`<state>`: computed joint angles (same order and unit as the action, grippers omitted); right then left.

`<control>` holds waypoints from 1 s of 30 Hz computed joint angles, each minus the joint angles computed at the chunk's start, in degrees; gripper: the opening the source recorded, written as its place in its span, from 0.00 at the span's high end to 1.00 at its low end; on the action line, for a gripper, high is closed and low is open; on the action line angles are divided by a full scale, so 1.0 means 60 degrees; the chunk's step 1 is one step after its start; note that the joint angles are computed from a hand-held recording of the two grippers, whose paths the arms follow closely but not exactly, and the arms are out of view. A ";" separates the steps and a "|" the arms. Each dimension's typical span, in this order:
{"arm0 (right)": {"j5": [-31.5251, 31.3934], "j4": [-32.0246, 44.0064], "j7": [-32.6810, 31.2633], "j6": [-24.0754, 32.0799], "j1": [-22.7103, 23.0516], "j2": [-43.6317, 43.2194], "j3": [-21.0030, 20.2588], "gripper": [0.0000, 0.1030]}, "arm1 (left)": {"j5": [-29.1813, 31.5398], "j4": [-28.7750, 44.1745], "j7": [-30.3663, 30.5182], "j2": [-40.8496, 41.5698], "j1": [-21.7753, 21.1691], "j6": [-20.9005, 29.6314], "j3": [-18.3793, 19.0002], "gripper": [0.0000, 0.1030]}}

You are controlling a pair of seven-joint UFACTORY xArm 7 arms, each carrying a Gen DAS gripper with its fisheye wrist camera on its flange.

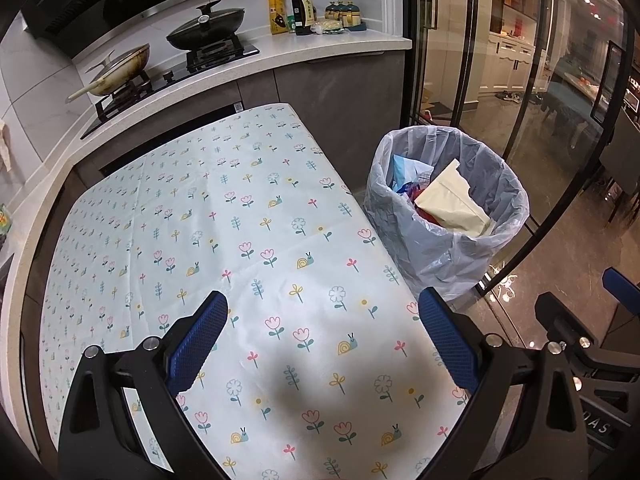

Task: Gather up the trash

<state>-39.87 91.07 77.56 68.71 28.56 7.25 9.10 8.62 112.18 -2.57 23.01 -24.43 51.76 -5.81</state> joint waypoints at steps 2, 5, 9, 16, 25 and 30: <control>-0.0023 -0.0019 0.0045 0.0006 0.0010 -0.0018 0.0002 0.06 | -0.0018 0.0034 -0.0050 0.0017 0.0012 0.0063 0.0017 0.11; -0.0009 -0.0034 0.0050 0.0003 0.0003 -0.0027 0.0006 0.06 | -0.0060 0.0053 -0.0085 0.0028 0.0041 0.0114 0.0019 0.11; 0.0018 -0.0005 -0.0017 0.0028 0.0004 0.0003 0.0018 0.06 | -0.0045 -0.0005 -0.0120 -0.0012 0.0044 0.0116 0.0023 0.11; 0.0036 0.0033 -0.0050 0.0043 0.0027 0.0039 0.0006 0.06 | 0.0006 -0.0114 -0.0081 -0.0055 0.0044 0.0066 0.0009 0.11; 0.0049 -0.0031 -0.0030 -0.0016 0.0023 0.0010 -0.0013 0.06 | 0.0101 -0.0180 -0.0122 -0.0073 0.0024 0.0010 0.0029 0.11; 0.0053 -0.0022 -0.0034 -0.0002 0.0014 0.0016 -0.0003 0.06 | 0.0126 -0.0189 -0.0136 -0.0075 0.0016 0.0015 0.0028 0.11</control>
